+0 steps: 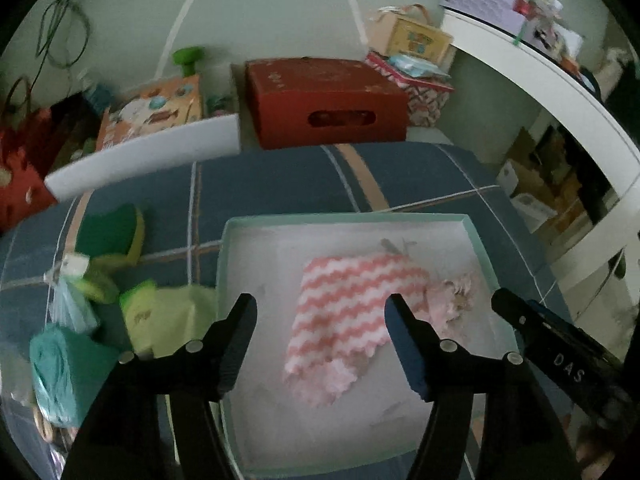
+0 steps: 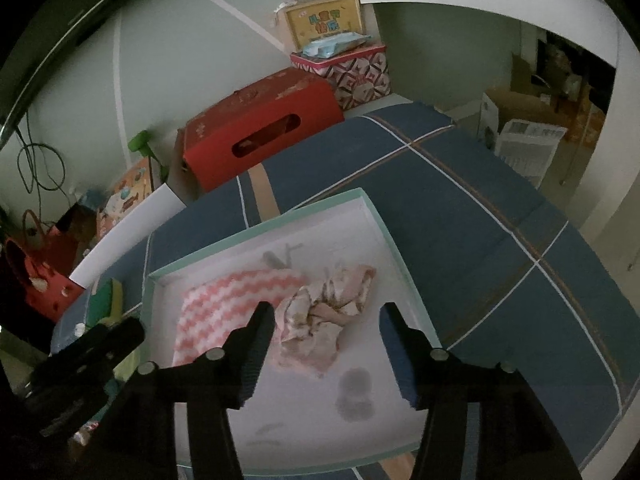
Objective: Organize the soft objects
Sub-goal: 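Carry the striped towel with the left tool while the right tool carries the beige cloth into the white tray, then open both tools over the tray and withdraw them toward the pile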
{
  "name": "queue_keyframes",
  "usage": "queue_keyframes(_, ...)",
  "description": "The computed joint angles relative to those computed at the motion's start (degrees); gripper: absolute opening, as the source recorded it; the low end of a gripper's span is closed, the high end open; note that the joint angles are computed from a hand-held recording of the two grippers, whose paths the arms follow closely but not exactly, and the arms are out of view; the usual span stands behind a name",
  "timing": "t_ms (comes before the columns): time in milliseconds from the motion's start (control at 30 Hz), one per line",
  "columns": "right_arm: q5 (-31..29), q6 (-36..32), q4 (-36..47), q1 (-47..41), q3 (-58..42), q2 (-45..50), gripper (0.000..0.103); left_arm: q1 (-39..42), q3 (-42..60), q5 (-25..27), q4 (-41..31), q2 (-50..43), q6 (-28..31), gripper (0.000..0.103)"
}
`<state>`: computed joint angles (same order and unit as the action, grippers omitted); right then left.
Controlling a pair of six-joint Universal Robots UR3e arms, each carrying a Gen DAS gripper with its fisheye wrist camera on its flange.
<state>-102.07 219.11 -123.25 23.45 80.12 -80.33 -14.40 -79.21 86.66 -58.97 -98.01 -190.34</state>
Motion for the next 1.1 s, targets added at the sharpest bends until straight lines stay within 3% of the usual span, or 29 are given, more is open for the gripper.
queue_keyframes(233, -1.62, -0.95, 4.26, 1.47, -4.8, 3.11, 0.086, 3.29, -9.18, 1.06, 0.25, 6.8, -0.75, 0.068)
queue_keyframes(367, -3.93, -0.91, 6.05, 2.76, -7.38, 4.79, 0.1, 6.24, -15.09, 0.53, 1.94, 12.03, -0.65, 0.082)
queue_keyframes(600, -6.0, -1.44, 8.66, 5.12, -12.67, 8.12, 0.103, 13.18, -24.14, 0.68, 1.44, 24.43, -0.23, 0.085)
queue_keyframes(767, -7.48, -1.28, 10.65, 7.19, -17.74, 11.19, 0.103, 21.32, -29.37, -4.34, -1.27, 33.56, 2.46, 0.086)
queue_keyframes(933, -8.69, -1.56, 13.66, 9.62, -24.39, 15.45, 0.103, 31.65, -33.16, -9.21, -7.16, 42.7, 5.23, 0.087)
queue_keyframes(1000, -9.11, -1.92, 15.25, 10.91, -28.09, 17.88, 0.103, 38.27, -33.93, -12.69, -11.94, 47.57, 7.36, 0.095)
queue_keyframes(1100, -8.43, -2.85, 16.6, 12.61, -33.15, 21.38, 0.103, 48.18, -34.39, -17.32, -19.51, 54.23, 12.39, 0.098)
